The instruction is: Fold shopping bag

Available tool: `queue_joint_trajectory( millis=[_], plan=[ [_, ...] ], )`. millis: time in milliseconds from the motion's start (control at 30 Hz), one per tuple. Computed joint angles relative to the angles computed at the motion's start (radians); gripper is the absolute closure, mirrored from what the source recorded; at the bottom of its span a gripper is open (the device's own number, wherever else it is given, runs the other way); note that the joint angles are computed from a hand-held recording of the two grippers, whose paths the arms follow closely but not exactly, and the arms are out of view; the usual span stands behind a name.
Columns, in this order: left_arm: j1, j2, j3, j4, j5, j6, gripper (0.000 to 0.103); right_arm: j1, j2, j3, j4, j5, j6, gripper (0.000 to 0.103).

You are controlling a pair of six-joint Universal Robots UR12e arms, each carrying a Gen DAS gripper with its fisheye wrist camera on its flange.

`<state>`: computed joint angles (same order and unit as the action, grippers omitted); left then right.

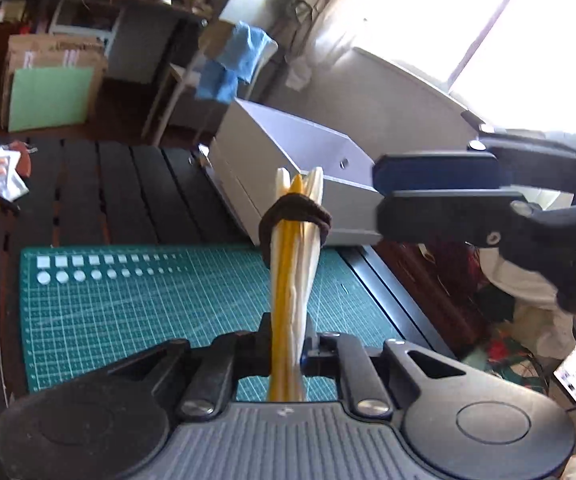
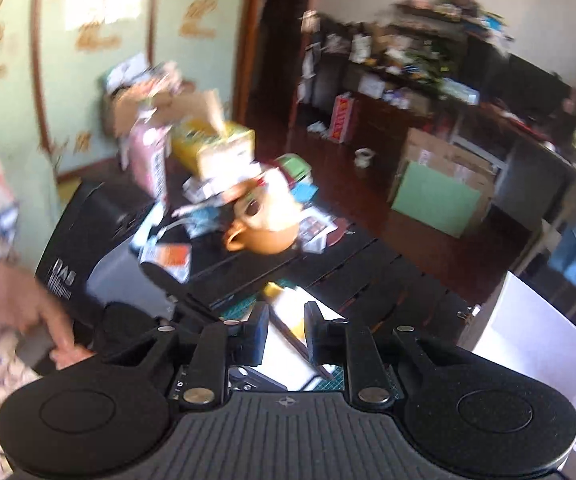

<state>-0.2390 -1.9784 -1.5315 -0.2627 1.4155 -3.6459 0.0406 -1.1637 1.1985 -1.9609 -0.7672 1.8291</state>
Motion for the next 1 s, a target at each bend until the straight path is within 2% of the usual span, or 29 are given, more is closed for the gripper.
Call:
queue_joint_trajectory(
  millis=[200,267,367,533,633,700,733,767,800,833,867,933,967,1000],
  plan=[
    [0.005,0.0,-0.004,-0.021,-0.058,0.027,0.092,0.018,0.0,0.008,-0.024,-0.087,-0.127,0.084],
    [0.001,0.001,-0.003,-0.028,-0.053,0.029,0.092,0.022,0.001,0.006,-0.013,-0.108,-0.156,0.096],
    [0.003,0.004,-0.006,-0.033,-0.053,0.023,0.092,0.026,-0.001,0.012,-0.005,-0.128,-0.201,0.1],
    [0.01,0.008,-0.011,-0.03,-0.072,0.013,0.092,0.026,0.004,-0.017,0.122,-0.147,-0.274,0.101],
    [0.014,0.008,-0.01,-0.031,-0.082,0.01,0.092,0.022,0.01,-0.032,0.152,-0.137,-0.27,0.1],
    [0.022,0.004,-0.009,-0.018,-0.106,-0.009,0.092,0.009,0.026,-0.071,0.214,-0.087,-0.217,0.098],
    [0.028,0.003,-0.013,-0.004,-0.123,-0.023,0.092,0.006,0.032,-0.081,0.234,-0.069,-0.197,0.092],
    [0.033,0.002,-0.015,0.01,-0.143,-0.031,0.091,-0.005,0.046,-0.108,0.277,-0.029,-0.145,0.082],
    [0.042,0.002,-0.024,0.039,-0.182,-0.048,0.091,-0.019,0.064,-0.142,0.328,0.02,-0.08,0.076],
    [0.051,0.001,-0.031,0.064,-0.219,-0.059,0.091,-0.034,0.086,-0.178,0.377,0.07,0.004,0.072],
    [0.06,0.0,-0.037,0.089,-0.255,-0.071,0.091,-0.048,0.104,-0.202,0.403,0.11,0.089,0.072],
    [0.081,-0.006,-0.048,0.141,-0.349,-0.102,0.09,-0.064,0.119,-0.205,0.381,0.156,0.206,0.072],
    [0.093,-0.013,-0.053,0.173,-0.402,-0.131,0.09,-0.073,0.118,-0.187,0.33,0.168,0.26,0.072],
    [0.098,-0.016,-0.054,0.185,-0.421,-0.142,0.09,-0.082,0.112,-0.157,0.258,0.168,0.298,0.072]
  ],
)
